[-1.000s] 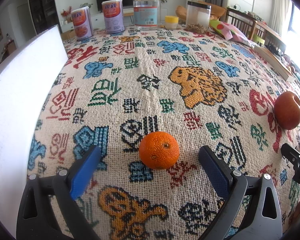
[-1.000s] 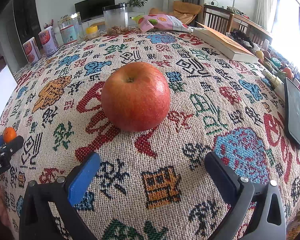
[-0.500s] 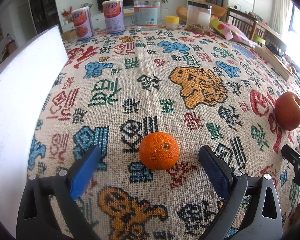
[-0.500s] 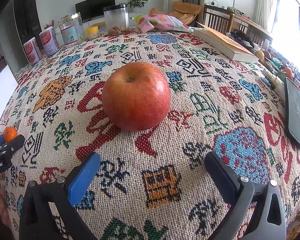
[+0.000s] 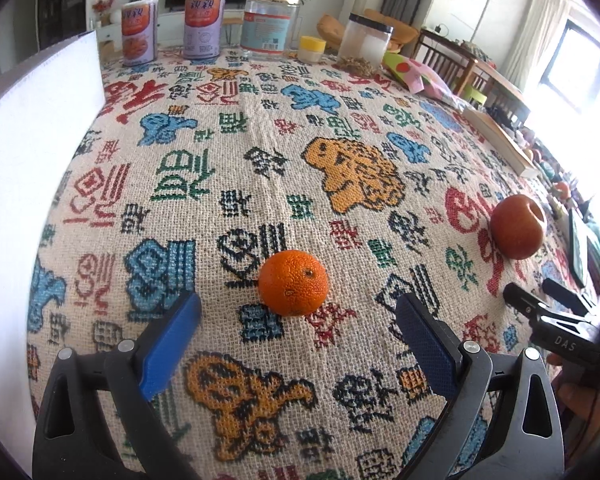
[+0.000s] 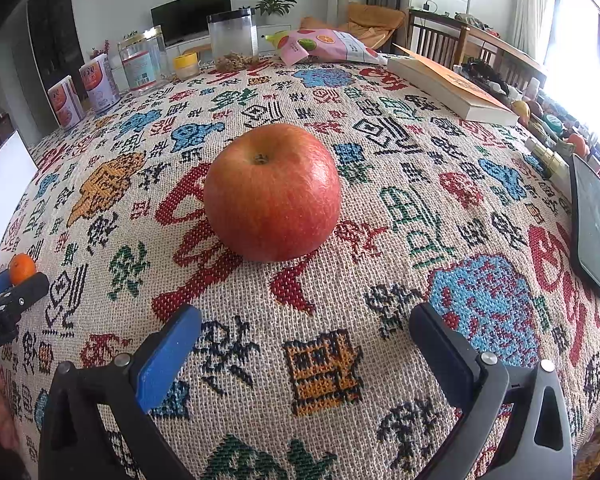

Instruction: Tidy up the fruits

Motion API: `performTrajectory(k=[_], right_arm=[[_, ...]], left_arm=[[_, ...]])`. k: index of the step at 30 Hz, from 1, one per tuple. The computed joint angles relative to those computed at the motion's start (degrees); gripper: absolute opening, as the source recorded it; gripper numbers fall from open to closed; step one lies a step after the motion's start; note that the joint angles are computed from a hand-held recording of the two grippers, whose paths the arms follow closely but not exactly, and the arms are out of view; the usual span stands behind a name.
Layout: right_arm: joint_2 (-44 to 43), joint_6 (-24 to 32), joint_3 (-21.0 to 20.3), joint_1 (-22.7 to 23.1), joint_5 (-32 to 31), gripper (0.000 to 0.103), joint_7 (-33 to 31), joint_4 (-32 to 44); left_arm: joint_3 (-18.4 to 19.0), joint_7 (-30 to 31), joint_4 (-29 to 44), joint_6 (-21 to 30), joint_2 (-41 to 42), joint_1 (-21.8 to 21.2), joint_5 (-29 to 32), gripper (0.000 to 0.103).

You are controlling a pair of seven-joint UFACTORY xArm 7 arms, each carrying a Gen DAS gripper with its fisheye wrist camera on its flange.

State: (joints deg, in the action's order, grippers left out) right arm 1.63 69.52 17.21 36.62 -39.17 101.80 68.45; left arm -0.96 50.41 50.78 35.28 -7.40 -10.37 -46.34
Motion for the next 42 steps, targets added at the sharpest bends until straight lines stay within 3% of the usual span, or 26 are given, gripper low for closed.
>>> performTrajectory(k=[2, 8, 10, 12, 14, 18, 21, 24, 27, 30, 35, 39, 42], right_arm=[[0.1, 0.2, 0.0, 0.0, 0.0, 0.103, 0.0, 0.1], [-1.6, -2.4, -0.1, -0.2, 0.3, 0.103, -0.1, -1.7], [-6.1, -7.3, -0.2, -1.2, 2.2, 0.103, 3.0, -5.8], [-11.9, -13.2, 0.8, -3.7, 2.7, 0.103, 9.1, -11.1], [-13.5, -13.3, -1.0, -3.7, 4.4, 0.103, 7.0, -10.9], [-8.5, -11.8, -1.4, -8.2, 9.9, 0.103, -11.4, -2.2], [0.8, -3.3, -1.8, -8.8, 12.3, 0.100, -22.5, 9.0], [8.1, 4.5, -3.5, -7.7, 18.0, 0.068, -30.5, 17.4], [8.1, 5.2, -4.9, -6.0, 18.7, 0.068, -30.9, 17.8], [3.6, -1.5, -4.8, -5.5, 19.7, 0.067, -27.7, 12.6], [0.3, -12.1, -3.0, -5.2, 21.8, 0.067, -26.6, 10.4], [4.8, -16.8, -1.8, -3.4, 21.7, 0.067, -28.8, 18.2], [13.2, -15.9, -2.2, 0.5, 19.2, 0.067, -32.2, 31.7]], left_arm=[[0.8, 1.1, 0.0, 1.3, -0.2, 0.5, -1.9, 0.098], [-2.4, -2.5, -1.4, -7.8, 0.3, -1.2, 6.3, 0.093], [-2.6, -2.8, -1.8, -10.2, 0.5, -2.0, 7.4, 0.048], [-1.8, -1.9, -1.2, -9.4, 0.7, -2.5, 6.7, 0.032], [-1.0, -2.8, -0.7, -7.6, 0.5, -2.2, 6.1, 0.032], [0.3, -5.8, -0.1, -2.1, -1.3, -0.7, 6.1, 0.031], [1.6, -7.7, 0.4, 3.8, -3.5, 0.5, 7.2, 0.031], [3.3, -7.9, 0.1, 9.3, -6.6, 1.7, 7.5, 0.031], [5.2, -6.5, -0.7, 14.7, -10.3, 2.5, 7.5, 0.030], [7.4, -5.1, -0.9, 21.5, -13.9, 3.4, 7.9, 0.030], [12.3, -5.3, 1.7, 36.5, -18.7, 5.8, 7.1, 0.030], [16.9, -7.0, 8.8, 47.3, -17.5, 8.8, 3.9, 0.030], [19.8, -7.3, 17.1, 50.7, -13.6, 11.7, 0.5, 0.030]])
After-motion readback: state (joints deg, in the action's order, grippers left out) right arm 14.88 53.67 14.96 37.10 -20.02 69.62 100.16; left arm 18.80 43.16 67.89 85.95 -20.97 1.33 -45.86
